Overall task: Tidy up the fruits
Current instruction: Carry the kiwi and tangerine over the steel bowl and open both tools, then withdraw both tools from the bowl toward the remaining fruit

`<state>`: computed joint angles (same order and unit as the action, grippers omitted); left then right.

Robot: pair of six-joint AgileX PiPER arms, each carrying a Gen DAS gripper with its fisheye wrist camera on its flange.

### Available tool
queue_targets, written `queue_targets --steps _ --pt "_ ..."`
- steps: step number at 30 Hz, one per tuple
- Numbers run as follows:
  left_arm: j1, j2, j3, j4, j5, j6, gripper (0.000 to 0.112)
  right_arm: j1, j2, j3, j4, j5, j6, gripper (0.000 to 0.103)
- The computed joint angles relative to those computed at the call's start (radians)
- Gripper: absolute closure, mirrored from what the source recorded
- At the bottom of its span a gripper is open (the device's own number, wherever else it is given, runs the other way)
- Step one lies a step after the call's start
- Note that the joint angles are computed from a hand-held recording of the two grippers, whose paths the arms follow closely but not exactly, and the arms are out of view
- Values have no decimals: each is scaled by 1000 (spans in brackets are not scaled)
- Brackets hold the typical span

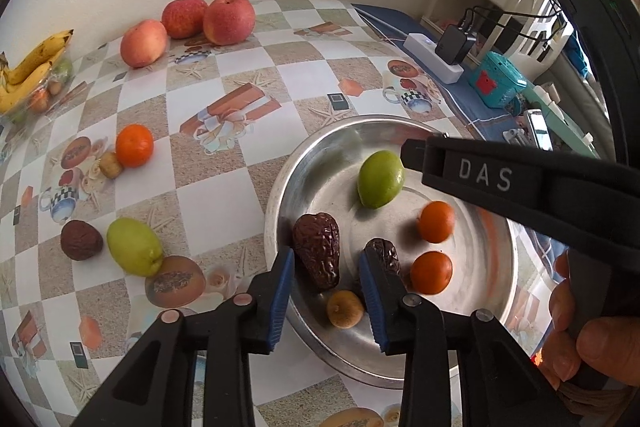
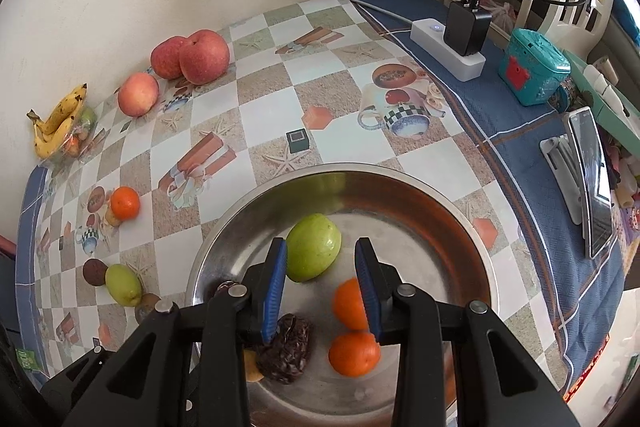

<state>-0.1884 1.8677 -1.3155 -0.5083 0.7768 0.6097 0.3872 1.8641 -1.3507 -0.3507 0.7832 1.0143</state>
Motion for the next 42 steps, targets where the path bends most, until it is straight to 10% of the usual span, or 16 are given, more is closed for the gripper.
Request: queue_targets --steps 24,42 --pt "268 101 -189 276 19 -508 38 59 79 -91 37 40 -110 67" --pt "300 134 -211 329 13 -589 9 109 107 -114 -27 4 -94 9"
